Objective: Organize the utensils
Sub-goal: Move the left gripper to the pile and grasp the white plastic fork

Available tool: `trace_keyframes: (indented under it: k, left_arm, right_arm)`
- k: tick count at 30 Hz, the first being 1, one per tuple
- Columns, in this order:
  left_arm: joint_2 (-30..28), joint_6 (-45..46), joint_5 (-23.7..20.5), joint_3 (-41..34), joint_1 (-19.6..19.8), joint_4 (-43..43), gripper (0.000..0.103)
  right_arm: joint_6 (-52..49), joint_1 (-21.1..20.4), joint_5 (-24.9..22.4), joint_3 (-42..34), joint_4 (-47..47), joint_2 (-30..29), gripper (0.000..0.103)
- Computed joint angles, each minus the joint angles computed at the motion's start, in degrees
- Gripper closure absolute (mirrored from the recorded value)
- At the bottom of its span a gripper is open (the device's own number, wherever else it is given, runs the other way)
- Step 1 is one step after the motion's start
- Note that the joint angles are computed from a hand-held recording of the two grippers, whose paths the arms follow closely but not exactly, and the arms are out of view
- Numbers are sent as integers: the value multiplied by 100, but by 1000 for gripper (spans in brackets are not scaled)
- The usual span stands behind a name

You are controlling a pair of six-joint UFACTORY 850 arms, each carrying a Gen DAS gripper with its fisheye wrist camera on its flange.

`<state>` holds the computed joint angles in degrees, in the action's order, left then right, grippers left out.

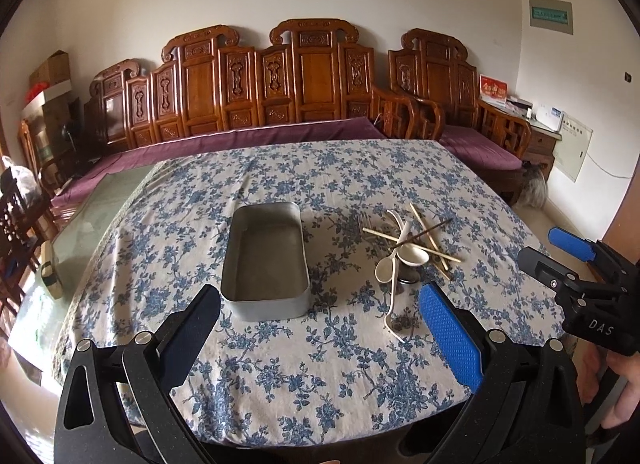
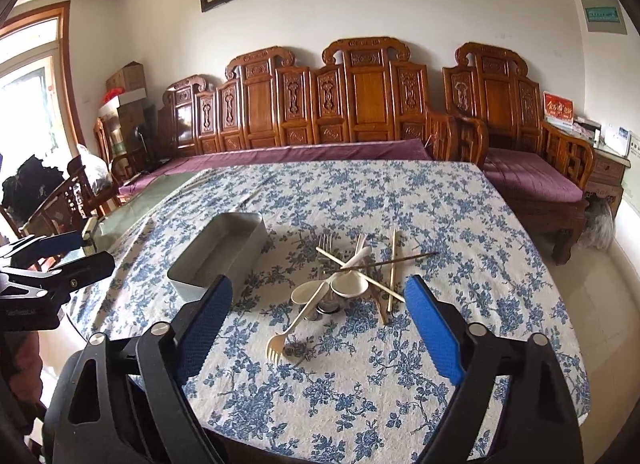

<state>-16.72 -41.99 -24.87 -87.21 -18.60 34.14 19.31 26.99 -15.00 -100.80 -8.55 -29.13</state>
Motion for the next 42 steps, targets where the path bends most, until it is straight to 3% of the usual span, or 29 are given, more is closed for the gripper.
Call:
trace_keyframes:
  k: [5,18,22,30,37,42]
  left_arm:
    - [-324,741,-12,-279,76,-680,7]
    - [-1331,2915,-305,-1273,220,-2766,8]
    - [-1653,3453,-503,-1553,215,-3168,16]
    - [-2476,4515,-1087,-2368,219,-4198,35]
    - [-3336,4783,-1796,-3331,230,-4592,67]
    - [-3460,4813,-1817,-3396,228,-4621,78]
  right_arm:
    - [-773,-114,-260,-340,758,-340,22]
    - [-1258,-366,-1514,-2045,787,-1471,44]
    - [-1536,-454,-1970,-2638,815,-1905,52]
    - [-1600,-498,-2198,-2742,817,-2173,53]
    - [-1486,-561,-2284,-2763,783,-2224,52]
    - [-1420,-571,-2348,-2813,703,-2281,52]
